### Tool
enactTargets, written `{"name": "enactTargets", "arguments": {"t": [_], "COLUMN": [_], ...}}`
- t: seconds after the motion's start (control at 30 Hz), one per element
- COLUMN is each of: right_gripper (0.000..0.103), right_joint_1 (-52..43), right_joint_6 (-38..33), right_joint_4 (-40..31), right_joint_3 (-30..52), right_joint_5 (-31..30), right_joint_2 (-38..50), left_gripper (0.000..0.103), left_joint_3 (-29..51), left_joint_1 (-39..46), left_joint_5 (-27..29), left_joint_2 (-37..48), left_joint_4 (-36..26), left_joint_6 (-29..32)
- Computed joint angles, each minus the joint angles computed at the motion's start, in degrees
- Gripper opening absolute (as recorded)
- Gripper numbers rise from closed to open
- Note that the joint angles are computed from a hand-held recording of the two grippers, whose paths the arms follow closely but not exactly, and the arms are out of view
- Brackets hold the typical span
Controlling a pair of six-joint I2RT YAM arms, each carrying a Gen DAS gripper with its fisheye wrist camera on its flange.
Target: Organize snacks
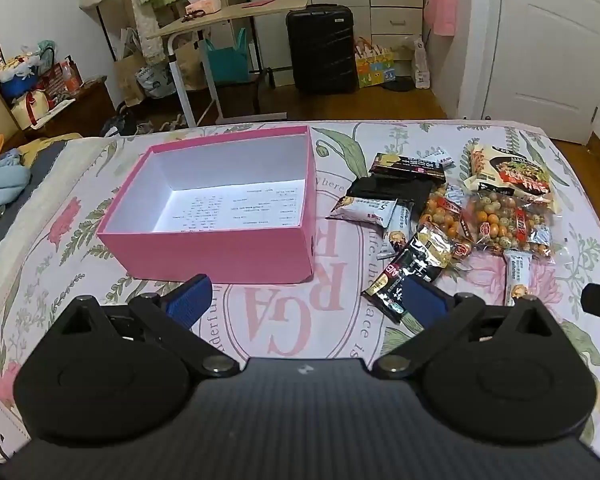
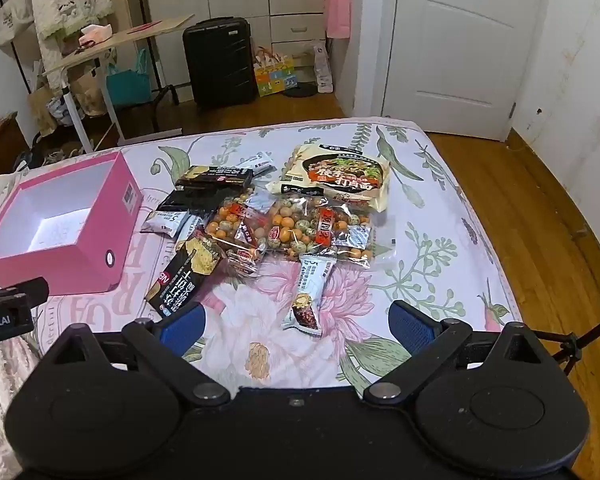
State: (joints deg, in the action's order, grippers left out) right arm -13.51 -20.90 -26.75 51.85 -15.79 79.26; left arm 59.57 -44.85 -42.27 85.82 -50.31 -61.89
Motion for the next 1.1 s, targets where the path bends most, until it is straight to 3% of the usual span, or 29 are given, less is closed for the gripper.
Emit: {"name": "enactTargets", "arguments": {"t": [0.27,0.37,1.1], "right_gripper": [0.1,0.1,0.1], "right_joint_1": [0.96,1.57,2.03], "right_joint_6": [0.28,0.74,-0.32], "right_joint_4": [1.92,3.04,2.95], "right_joint_3": [-1.44,-1.83,-1.33], "right_joint_5": [0.91,1.48,1.82], "right_joint_2": [-0.28,0.18,0.72], "left_gripper": [0.102,0.102,0.102], "left_joint_3": [0.86,-4.29,-3.24], "left_joint_1": [-0.85,0.45,2.33], "left_joint_5": [0.34,1.68,6.74], "left_joint_2": [0.21,-2.69,-2.08], "left_joint_4": [0.05,4.25,5.74], "left_joint_6": [-1.8,0.7,3.79]}}
